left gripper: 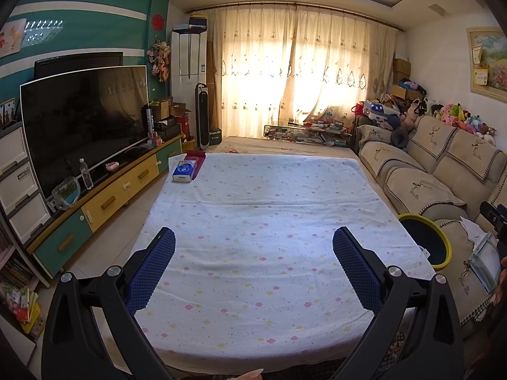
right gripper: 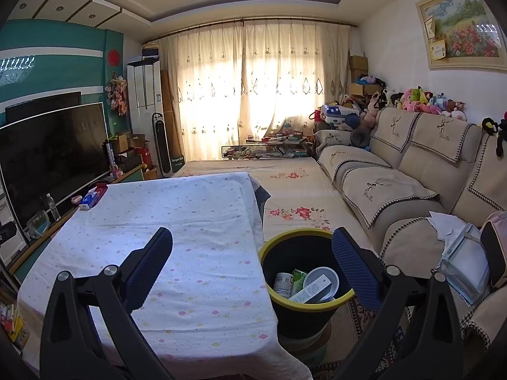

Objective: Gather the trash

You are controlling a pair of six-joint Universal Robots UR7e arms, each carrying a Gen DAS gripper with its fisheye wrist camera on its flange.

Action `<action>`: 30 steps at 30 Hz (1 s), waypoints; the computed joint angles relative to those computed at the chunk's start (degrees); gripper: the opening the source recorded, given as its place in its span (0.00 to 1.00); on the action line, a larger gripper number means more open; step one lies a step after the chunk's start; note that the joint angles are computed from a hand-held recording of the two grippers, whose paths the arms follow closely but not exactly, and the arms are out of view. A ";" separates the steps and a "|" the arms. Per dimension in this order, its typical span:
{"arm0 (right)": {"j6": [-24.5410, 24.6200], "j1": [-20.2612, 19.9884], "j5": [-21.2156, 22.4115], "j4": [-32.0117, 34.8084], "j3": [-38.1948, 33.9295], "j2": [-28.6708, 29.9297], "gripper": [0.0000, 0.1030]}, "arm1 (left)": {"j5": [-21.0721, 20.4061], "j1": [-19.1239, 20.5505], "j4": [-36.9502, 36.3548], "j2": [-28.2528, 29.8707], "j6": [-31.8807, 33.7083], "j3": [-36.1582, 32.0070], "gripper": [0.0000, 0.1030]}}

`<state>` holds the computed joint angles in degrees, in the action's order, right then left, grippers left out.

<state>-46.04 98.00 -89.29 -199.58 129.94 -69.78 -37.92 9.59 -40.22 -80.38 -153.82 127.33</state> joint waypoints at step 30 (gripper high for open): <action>0.00 -0.21 -0.23 0.20 -0.25 0.41 0.93 | 0.99 1.04 -3.48 -0.40 2.28 1.33 0.95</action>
<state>-46.04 97.79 -89.52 -199.38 129.69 -69.38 -36.93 10.62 -43.70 -80.78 -151.54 128.66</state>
